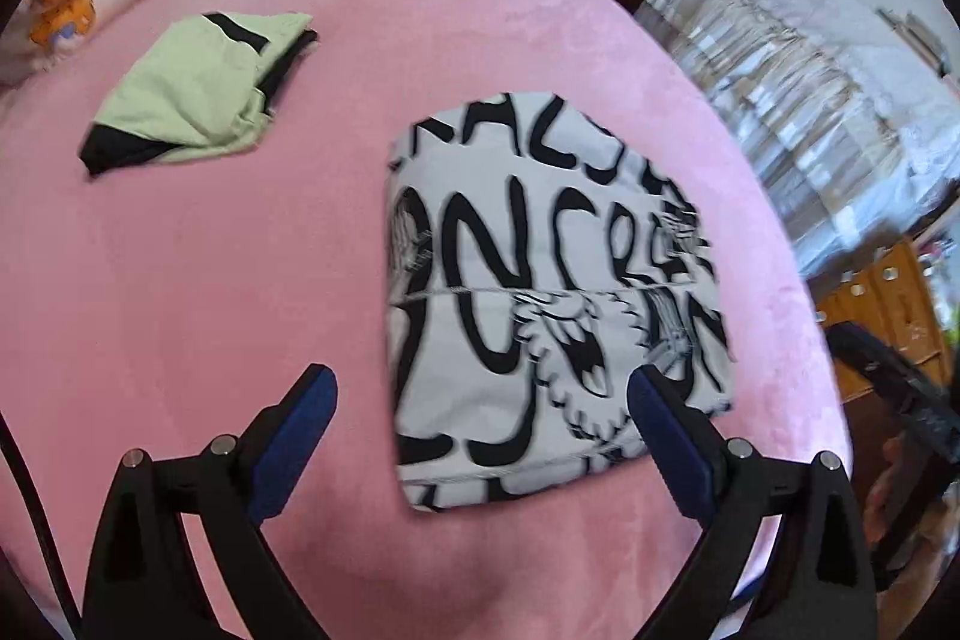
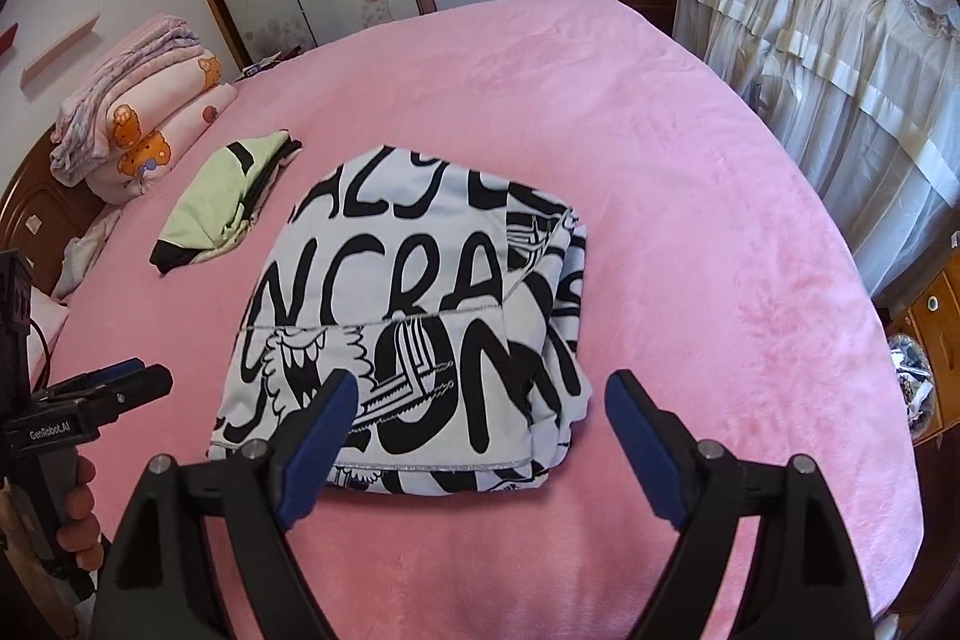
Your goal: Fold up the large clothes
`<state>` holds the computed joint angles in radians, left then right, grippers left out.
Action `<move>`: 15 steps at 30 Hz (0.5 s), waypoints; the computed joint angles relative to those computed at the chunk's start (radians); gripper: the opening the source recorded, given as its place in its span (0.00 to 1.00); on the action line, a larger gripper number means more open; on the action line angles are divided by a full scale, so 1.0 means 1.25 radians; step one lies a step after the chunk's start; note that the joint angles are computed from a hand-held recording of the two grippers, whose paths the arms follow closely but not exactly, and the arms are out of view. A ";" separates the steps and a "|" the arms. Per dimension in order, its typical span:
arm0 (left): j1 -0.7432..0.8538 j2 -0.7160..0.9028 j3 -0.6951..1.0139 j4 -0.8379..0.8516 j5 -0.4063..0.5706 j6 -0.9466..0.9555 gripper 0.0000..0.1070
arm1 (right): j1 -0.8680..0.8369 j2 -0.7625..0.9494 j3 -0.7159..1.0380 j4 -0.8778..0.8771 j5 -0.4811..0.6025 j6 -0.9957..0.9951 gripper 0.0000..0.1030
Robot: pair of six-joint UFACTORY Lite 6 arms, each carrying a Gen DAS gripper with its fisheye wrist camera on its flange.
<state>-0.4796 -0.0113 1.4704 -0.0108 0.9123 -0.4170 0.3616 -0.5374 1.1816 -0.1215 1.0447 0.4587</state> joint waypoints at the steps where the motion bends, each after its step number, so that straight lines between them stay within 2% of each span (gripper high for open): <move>1: -0.006 0.014 0.020 0.032 0.008 -0.009 0.90 | -0.021 0.012 0.016 0.016 0.002 -0.028 0.84; 3: 0.000 0.032 0.042 0.065 0.010 -0.008 0.90 | -0.076 0.038 0.039 0.060 0.003 -0.096 0.84; 8: 0.089 0.101 0.082 -0.062 0.002 0.109 0.90 | -0.204 0.099 0.045 0.194 -0.017 -0.260 0.84; 15: 0.176 0.236 0.111 -0.240 -0.012 0.242 0.90 | -0.351 0.188 -0.030 0.387 -0.056 -0.431 0.84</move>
<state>-0.2593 0.2833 1.6085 -0.3108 0.8970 -0.1145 -0.0774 -0.3022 1.1441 0.3621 0.9751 -0.0804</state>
